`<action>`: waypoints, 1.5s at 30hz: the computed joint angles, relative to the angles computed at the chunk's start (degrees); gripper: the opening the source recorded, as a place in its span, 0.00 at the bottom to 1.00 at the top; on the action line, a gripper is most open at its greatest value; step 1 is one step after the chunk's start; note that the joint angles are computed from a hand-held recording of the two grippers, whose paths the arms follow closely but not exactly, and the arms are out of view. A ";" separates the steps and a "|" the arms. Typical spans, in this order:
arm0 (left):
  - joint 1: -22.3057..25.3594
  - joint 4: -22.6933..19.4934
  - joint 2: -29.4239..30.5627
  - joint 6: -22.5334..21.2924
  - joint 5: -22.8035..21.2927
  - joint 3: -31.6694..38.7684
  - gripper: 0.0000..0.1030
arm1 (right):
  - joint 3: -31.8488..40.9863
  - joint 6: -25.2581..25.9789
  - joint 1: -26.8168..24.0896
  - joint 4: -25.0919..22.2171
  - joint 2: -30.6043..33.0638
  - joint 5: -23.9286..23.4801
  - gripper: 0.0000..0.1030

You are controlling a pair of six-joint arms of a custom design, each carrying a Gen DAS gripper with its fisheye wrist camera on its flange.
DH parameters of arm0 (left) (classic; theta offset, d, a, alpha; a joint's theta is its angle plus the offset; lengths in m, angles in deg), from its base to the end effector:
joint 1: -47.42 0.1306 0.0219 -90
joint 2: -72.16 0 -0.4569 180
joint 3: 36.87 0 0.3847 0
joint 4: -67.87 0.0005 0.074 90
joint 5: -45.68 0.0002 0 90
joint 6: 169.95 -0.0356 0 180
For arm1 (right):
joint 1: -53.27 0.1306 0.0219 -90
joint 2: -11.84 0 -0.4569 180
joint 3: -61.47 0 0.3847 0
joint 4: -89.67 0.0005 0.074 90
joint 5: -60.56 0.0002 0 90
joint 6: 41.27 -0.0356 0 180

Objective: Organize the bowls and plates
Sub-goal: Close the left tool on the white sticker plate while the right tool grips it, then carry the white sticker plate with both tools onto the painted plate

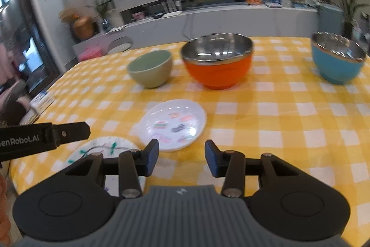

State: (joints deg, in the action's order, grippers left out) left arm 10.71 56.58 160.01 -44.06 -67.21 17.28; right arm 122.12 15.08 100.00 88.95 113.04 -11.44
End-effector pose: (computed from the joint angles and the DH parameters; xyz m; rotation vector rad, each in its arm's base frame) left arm 0.3288 -0.2285 0.2981 -0.1749 2.2804 -0.1872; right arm 0.3401 0.3445 0.2574 -0.0969 2.2764 0.3892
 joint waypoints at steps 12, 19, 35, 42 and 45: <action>2.73 1.95 5.26 0.02 3.45 3.00 0.47 | 1.99 -5.71 -4.27 -1.81 2.26 -0.82 0.45; 3.78 3.51 7.55 -0.69 5.41 4.11 0.47 | 2.28 -9.13 -5.92 -0.17 3.59 -3.27 0.45; 6.18 2.98 11.81 -0.57 11.13 5.91 0.33 | 3.70 -7.29 -6.25 1.96 6.53 -5.86 0.26; 5.71 2.71 12.61 -1.37 10.89 6.46 0.05 | 3.86 -5.30 -6.00 2.50 6.98 -6.61 0.08; 5.42 2.44 12.76 -1.39 10.32 6.81 0.05 | 3.77 -4.79 -5.86 2.83 7.06 -6.64 0.06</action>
State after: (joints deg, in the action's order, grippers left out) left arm 16.13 59.02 172.77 -45.46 -56.90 24.09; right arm 125.89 10.29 94.14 91.78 120.11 -18.08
